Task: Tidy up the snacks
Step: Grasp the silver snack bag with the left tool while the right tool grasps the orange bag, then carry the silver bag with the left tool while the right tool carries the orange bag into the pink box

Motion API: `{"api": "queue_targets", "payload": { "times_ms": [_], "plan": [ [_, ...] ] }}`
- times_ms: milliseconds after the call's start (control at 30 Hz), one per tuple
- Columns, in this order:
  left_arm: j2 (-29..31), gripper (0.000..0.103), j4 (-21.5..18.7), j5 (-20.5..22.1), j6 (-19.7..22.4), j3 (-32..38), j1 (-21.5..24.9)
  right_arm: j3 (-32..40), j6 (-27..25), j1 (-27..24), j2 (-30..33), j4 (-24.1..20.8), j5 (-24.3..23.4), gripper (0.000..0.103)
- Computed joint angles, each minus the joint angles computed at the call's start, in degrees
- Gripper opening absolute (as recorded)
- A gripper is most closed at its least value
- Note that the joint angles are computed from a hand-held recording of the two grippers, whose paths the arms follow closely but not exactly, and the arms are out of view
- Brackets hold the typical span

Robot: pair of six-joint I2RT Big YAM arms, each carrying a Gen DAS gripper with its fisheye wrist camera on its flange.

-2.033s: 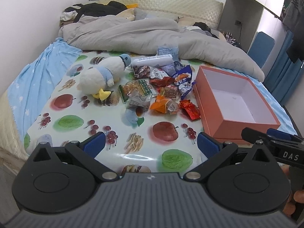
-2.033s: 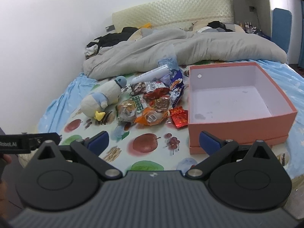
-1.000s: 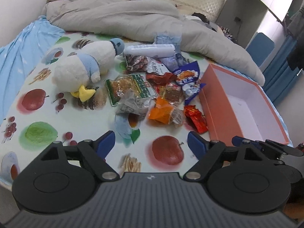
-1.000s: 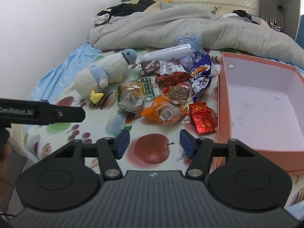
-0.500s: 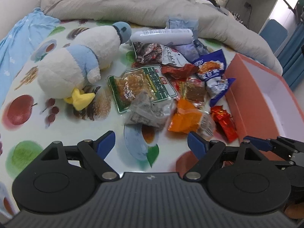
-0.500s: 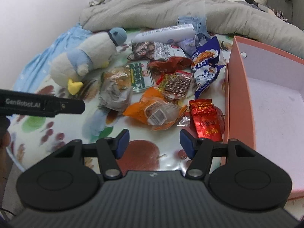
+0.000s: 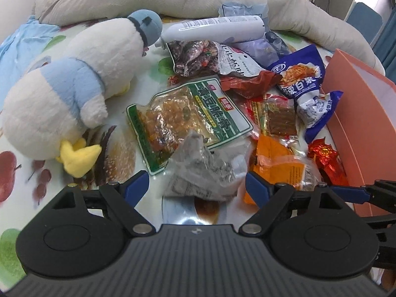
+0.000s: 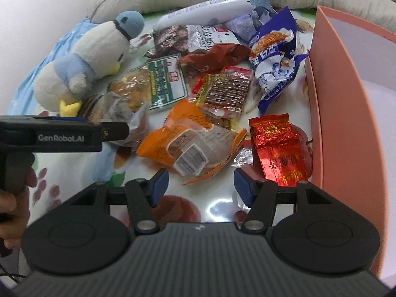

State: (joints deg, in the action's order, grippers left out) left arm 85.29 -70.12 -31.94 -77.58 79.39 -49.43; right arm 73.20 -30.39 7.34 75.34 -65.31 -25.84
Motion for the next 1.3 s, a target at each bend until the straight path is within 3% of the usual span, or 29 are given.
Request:
{"api": "queue_targets", "payload": {
  "times_ms": [233, 267, 433, 467, 567, 800, 1000, 1133, 1300],
  "plan": [
    [0.42, 0.086, 4.84, 0.82, 3.71, -1.58, 1.44, -1.54, -0.18, 1.00, -0.87, 4.02, 0.97, 0.060],
    [0.63, 0.084, 4.74, 0.91, 3.84, -1.51, 1.52, -1.75, -0.64, 1.09, -1.16, 4.48, 0.85, 0.052],
    [0.05, 0.080, 6.98, 0.82, 4.37, -2.70, 1.45, -2.06, -2.18, 1.72, -1.67, 5.11, 0.70, 0.045],
    [-0.12, 0.076, 6.96, 0.64, 4.03, -2.72, 1.27, -2.13, -2.47, 1.79, -1.79, 5.04, 0.80, 0.029],
    [-0.38, 0.071, 6.38, 0.60, 2.78, -2.54, 0.82, -2.44, -3.36, 1.59, -2.35, 4.70, 0.35, 0.027],
    [-1.64, 0.069, 3.80, 0.39, -0.38, -1.95, -1.32, -2.95, -4.69, 0.00, -4.55, 3.52, -0.75, 0.025],
    [-3.32, 0.068, -1.47, -1.46, -8.90, -0.98, -4.70, -3.49, -7.62, -2.50, -7.30, 0.71, -2.13, 0.023],
    [-2.23, 0.068, -5.68, -2.45, -12.40, 2.09, -7.50, -6.49, -12.22, -4.01, -11.63, 3.13, -2.13, 0.021],
    [-0.34, 0.068, -9.67, -2.80, -18.07, 5.85, -11.41, -6.56, -14.10, -7.39, -12.58, -1.99, -3.90, 0.020]
  ]
}}
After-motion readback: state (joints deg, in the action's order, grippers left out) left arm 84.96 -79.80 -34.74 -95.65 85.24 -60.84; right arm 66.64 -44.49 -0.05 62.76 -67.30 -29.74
